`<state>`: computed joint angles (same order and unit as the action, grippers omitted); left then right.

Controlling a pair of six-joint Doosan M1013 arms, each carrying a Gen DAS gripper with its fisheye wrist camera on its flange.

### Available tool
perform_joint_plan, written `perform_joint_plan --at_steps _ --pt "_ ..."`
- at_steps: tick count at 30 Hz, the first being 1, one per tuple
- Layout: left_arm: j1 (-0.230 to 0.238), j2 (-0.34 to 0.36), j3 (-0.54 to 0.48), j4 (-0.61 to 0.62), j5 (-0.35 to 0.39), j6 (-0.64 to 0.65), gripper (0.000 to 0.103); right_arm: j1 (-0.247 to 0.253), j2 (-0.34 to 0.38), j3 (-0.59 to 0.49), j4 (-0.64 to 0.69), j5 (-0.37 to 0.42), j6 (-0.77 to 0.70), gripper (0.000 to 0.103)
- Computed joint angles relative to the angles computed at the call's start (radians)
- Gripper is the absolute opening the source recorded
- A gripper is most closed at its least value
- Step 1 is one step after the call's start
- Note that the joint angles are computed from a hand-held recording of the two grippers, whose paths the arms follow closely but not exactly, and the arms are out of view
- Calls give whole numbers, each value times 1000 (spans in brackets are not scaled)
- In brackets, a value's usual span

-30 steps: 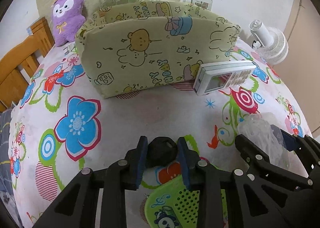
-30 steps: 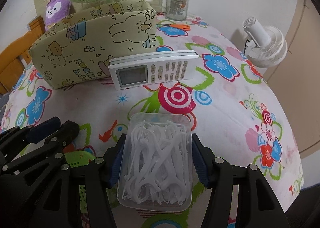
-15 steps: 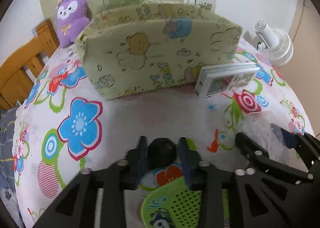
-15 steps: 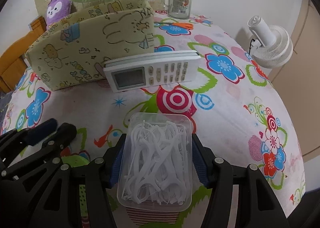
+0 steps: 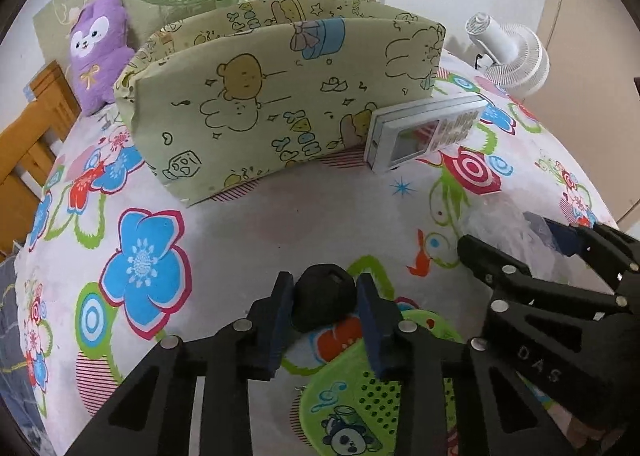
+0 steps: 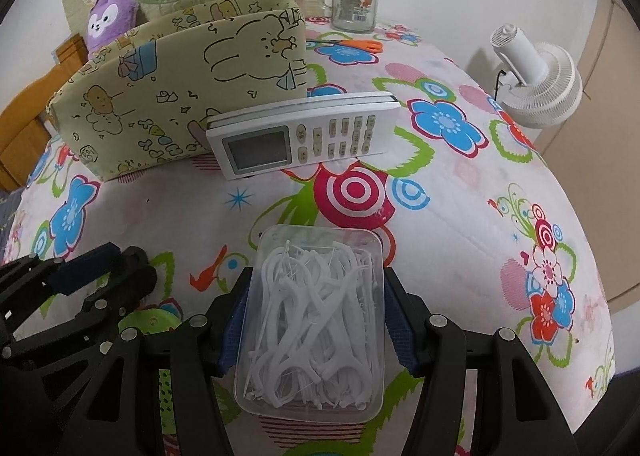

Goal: Organize rigid objects
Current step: 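Lift the key and floss-pick box and carry them toward the fabric box with both grippers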

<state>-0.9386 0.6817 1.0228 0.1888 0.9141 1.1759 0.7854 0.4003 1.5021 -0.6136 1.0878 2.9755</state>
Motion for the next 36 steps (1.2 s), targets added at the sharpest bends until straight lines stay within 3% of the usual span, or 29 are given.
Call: perform_joint_plan --at_steps 15,36 --pt "3 -6 5 -39 -12 -5 32 6 6 -16 10 40 3 63" --pt "-30 -18 -82 106 88 -188 32 -7 -55 -41 -13 5 -137 63"
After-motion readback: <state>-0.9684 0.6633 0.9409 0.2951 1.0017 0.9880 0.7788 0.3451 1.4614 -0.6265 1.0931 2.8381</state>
